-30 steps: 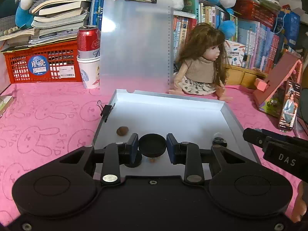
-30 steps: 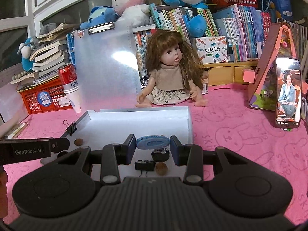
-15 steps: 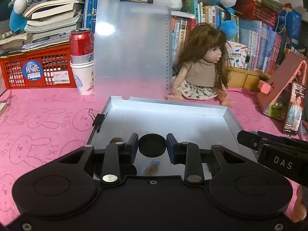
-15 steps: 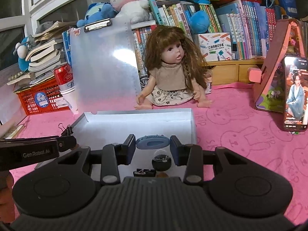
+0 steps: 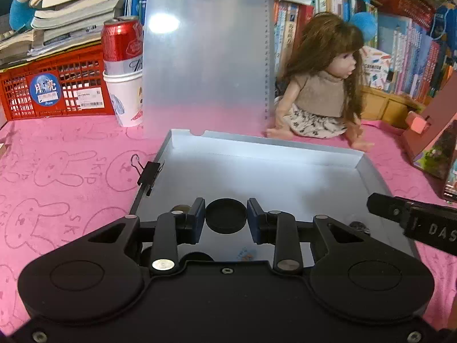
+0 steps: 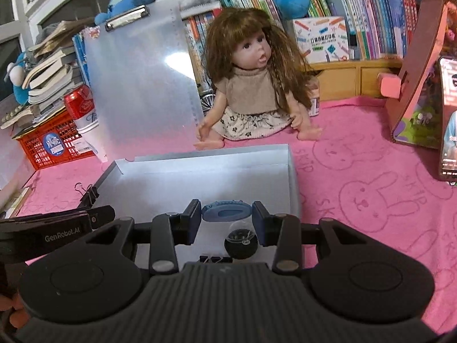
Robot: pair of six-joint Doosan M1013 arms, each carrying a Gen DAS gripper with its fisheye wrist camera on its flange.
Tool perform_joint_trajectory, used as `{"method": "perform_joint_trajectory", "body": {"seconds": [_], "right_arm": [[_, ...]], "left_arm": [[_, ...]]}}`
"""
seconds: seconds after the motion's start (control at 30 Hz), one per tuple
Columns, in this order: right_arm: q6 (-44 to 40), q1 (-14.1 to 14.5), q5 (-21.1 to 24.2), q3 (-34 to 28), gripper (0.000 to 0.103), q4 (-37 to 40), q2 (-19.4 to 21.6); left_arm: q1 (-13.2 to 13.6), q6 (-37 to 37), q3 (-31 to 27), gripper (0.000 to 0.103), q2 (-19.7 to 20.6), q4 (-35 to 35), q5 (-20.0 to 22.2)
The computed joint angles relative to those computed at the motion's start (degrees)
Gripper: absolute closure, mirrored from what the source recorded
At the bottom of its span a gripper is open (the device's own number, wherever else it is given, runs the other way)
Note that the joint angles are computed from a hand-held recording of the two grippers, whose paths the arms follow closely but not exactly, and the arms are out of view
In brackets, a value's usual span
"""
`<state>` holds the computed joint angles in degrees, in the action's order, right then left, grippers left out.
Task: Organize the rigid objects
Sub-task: 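Lower both held items into the white box with both tools, then open the right tool to drop the cookie toy while the left tool releases the lid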
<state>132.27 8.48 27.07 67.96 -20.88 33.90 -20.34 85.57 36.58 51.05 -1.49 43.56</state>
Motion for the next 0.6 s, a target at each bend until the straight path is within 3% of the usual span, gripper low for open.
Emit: {"method": "perform_joint_trajectory", "body": {"seconds": [0.27, 0.6], "right_arm": [[-5.69, -1.01, 4.53, -4.95, 0.058, 7.38, 2.84], [-8.11, -1.08, 7.72, -7.87, 0.058, 9.24, 5.14]], "left_arm": [[0.21, -1.69, -11.11, 0.073, 6.03, 0.58, 8.62], [0.0, -1.28, -16.33, 0.073, 9.37, 1.69, 12.58]]}}
